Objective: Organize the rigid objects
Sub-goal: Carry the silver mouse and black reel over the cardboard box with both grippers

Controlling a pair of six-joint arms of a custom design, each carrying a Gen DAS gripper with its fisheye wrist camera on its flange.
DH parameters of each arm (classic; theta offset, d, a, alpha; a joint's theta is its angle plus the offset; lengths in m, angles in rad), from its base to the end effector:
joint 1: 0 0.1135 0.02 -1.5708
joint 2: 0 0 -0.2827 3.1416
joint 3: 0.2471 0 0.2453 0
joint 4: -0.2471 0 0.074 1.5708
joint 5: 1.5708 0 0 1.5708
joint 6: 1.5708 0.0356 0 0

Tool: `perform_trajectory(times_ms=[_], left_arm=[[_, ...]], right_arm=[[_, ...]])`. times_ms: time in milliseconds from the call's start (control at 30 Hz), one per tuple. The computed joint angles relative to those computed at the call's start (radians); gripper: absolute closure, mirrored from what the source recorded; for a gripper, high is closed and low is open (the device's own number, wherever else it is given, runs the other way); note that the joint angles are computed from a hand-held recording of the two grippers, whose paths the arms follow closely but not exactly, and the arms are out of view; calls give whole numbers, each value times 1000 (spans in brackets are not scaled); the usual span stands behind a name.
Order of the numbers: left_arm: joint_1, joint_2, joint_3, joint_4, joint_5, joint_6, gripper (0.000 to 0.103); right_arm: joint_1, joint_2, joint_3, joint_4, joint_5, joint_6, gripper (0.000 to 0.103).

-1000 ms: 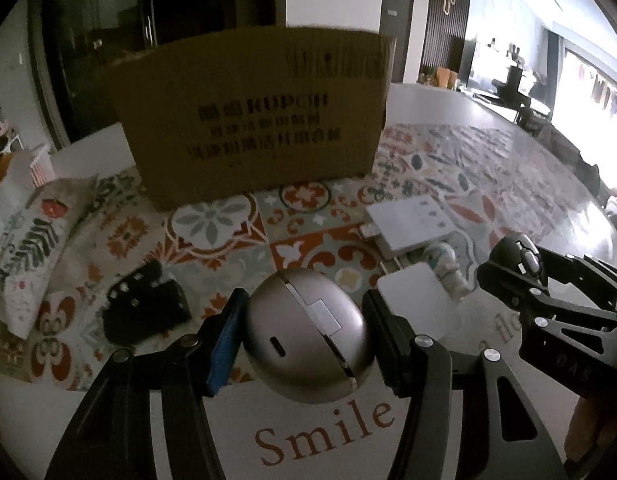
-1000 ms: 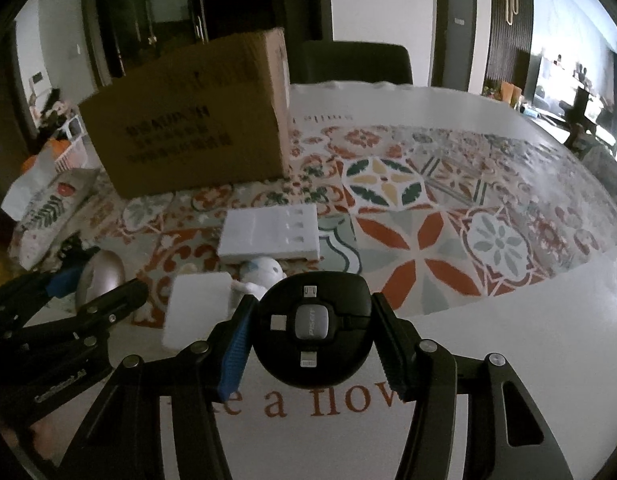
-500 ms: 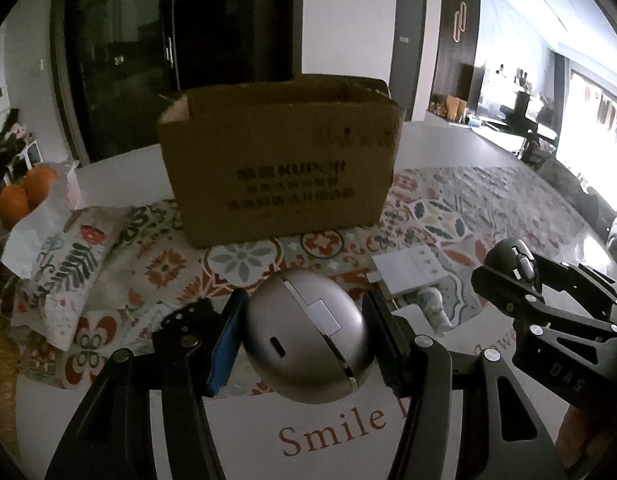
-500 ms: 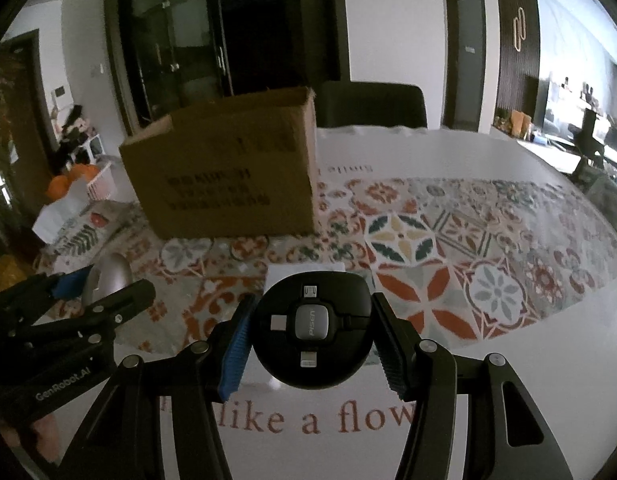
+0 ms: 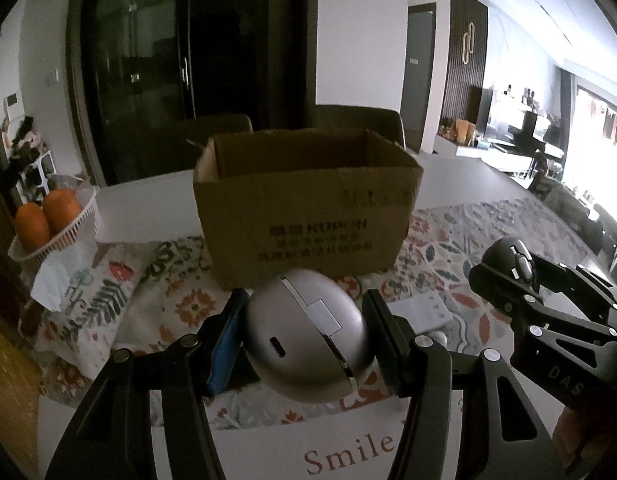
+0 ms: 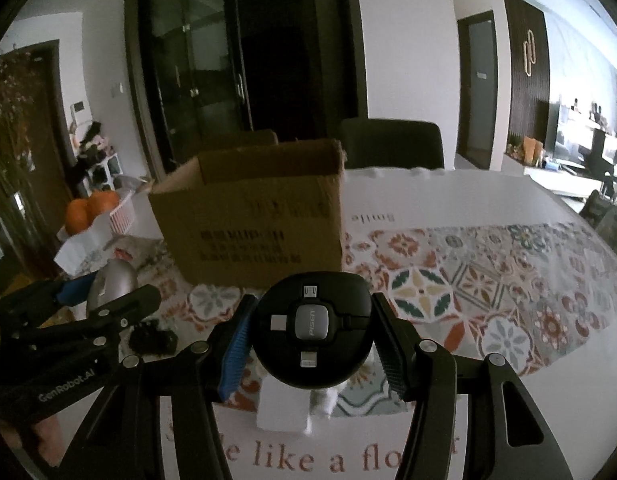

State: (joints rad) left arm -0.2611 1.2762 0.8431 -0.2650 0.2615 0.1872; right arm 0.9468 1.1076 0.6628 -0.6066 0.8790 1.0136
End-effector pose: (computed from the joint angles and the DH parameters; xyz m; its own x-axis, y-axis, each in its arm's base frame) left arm 0.2508 -0.0765 0.2690 -0.5281 0.3272 -0.7836 0.5486 0.8358 -0.0207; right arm 0.1287 0.1319 0.2343 -0.5181 0.2071 -0.8299 0.2749 0.9591 0.0678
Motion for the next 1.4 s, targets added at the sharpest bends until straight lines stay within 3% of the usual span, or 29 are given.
perform_trajectory(times_ms=[433,933,1400], left_arm=[[19,43,140,-14,14,-3,45],[24,173,352,-49,2,3,45],[1,366,600,-153,-36,18,45]], right_arm=[[-95,-15,69,133,0,-225,46],[-260,43,183,292,-100,-487,46],[-456,163,305,333,-318,-605,46]])
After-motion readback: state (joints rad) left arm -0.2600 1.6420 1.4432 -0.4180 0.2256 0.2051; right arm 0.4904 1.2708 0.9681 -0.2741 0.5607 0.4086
